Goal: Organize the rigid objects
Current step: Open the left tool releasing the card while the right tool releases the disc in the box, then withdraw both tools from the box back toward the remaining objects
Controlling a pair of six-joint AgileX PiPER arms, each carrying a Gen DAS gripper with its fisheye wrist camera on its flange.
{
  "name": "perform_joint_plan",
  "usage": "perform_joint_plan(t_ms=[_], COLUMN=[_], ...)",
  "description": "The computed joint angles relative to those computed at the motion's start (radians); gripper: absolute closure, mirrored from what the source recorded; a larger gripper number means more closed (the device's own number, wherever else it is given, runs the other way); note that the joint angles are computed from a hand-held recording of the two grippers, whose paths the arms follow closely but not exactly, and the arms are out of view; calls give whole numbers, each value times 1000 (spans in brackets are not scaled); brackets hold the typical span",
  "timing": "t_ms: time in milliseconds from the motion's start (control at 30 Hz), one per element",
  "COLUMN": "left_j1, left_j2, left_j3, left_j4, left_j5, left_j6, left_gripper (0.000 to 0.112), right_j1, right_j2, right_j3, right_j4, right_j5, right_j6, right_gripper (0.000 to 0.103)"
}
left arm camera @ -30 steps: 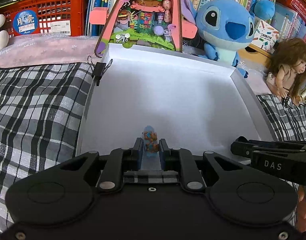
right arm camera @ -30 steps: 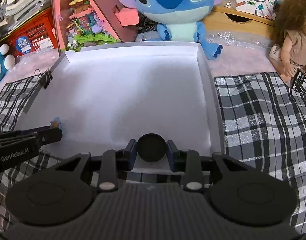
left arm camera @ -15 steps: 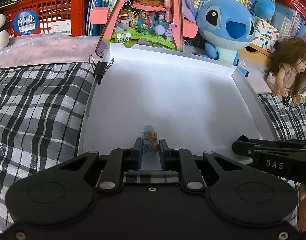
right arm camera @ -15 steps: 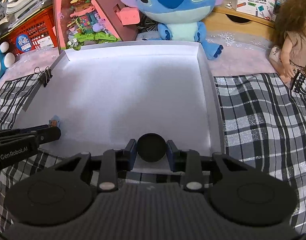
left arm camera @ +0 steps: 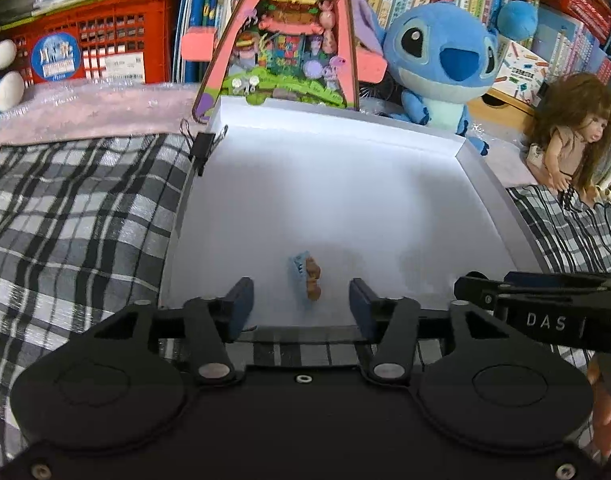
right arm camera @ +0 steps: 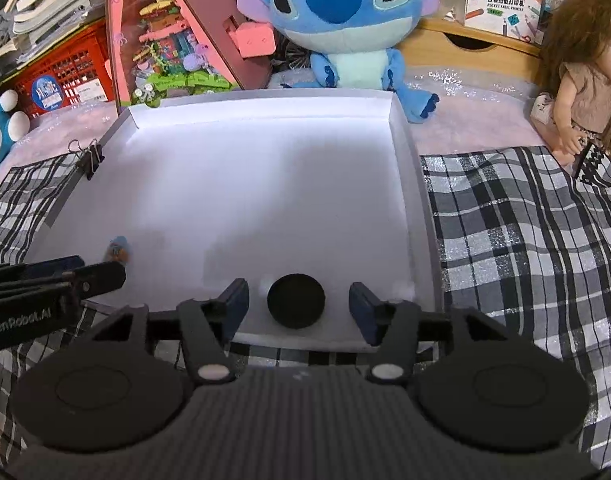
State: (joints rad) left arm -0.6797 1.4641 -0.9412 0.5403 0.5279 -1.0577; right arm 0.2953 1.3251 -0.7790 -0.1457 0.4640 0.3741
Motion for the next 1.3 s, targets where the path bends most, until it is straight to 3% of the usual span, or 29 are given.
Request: perform_joint_plan(t_ms=[200, 367, 700, 900, 1133, 1300], left_j1=[-28, -95, -276, -414, -574, -702], left_j2=[-87, -173, -309, -363, -417, -412], left_j3=[41, 85, 170, 232, 302, 323], left_j4=[20, 92, 255, 334, 417, 461], left_j5=[22, 57, 156, 234, 300, 398], left_j6=[-24, -100, -309, -442, -613, -704], left_gripper=[46, 31, 26, 24, 23, 23], right_j1=[4, 11, 53, 135, 272, 451], right_j2=[-75, -162, -376, -517, -655, -731], right_j3=[48, 96, 187, 254, 320, 368], right_j4=[-3, 37, 37, -119, -296, -488], right_j5=[-28, -48, -42, -14, 65, 176], right_j6=[-13, -77, -117, 11, 213, 482], right_gripper=[19, 15, 7, 1, 0, 0])
